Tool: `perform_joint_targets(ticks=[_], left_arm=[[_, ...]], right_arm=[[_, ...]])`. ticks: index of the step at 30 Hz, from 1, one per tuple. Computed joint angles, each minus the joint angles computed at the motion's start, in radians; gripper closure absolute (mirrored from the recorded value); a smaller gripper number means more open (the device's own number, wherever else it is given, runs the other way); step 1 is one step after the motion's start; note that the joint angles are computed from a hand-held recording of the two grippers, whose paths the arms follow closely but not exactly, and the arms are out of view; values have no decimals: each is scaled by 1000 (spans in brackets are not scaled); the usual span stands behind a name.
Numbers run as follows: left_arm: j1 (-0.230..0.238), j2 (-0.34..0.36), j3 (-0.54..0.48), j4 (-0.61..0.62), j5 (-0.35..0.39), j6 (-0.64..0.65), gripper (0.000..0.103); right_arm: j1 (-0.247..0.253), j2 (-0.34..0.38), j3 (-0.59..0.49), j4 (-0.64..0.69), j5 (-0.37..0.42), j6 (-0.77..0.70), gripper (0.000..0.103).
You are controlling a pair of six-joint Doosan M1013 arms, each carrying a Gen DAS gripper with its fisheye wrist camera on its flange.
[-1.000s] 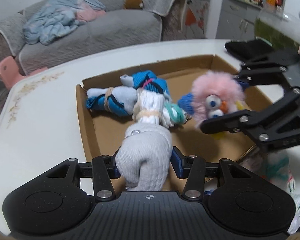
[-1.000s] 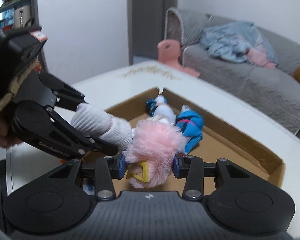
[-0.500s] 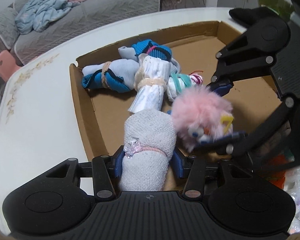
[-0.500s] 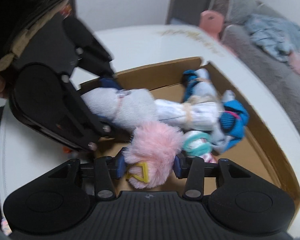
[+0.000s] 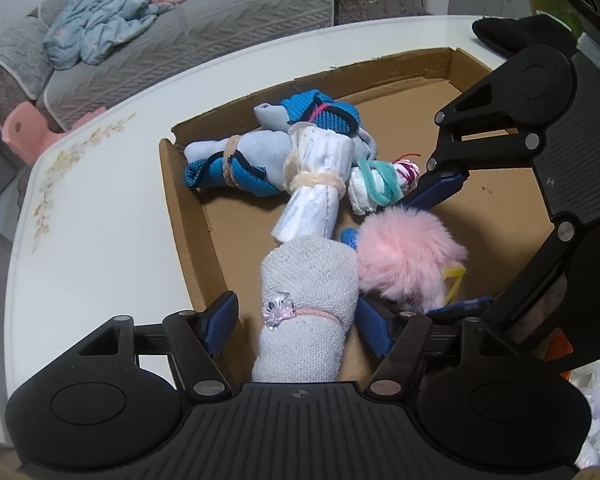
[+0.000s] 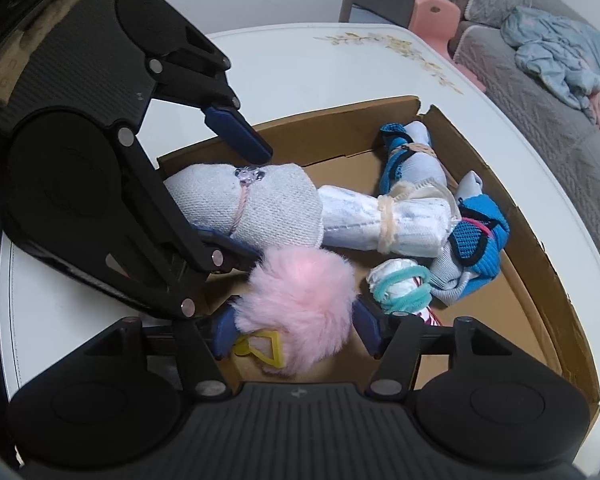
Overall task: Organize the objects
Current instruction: 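Open both grippers to release the items and lift away from tray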
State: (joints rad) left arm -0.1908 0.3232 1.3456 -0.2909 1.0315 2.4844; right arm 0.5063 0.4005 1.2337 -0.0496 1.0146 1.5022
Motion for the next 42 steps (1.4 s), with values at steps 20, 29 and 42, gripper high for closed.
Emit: perform_joint_targets(ticks=[20, 29, 42], left_arm=[[31, -41, 36, -88, -39, 10, 14], [90, -95, 103, -246, -67, 31, 9], [165, -185, 308, -459, -215, 121, 6]], right_arm=[[4, -36, 38, -71, -75, 148, 17], [34, -161, 202, -251, -248, 483, 16], [177, -311, 502, -859, -314, 1362, 13]])
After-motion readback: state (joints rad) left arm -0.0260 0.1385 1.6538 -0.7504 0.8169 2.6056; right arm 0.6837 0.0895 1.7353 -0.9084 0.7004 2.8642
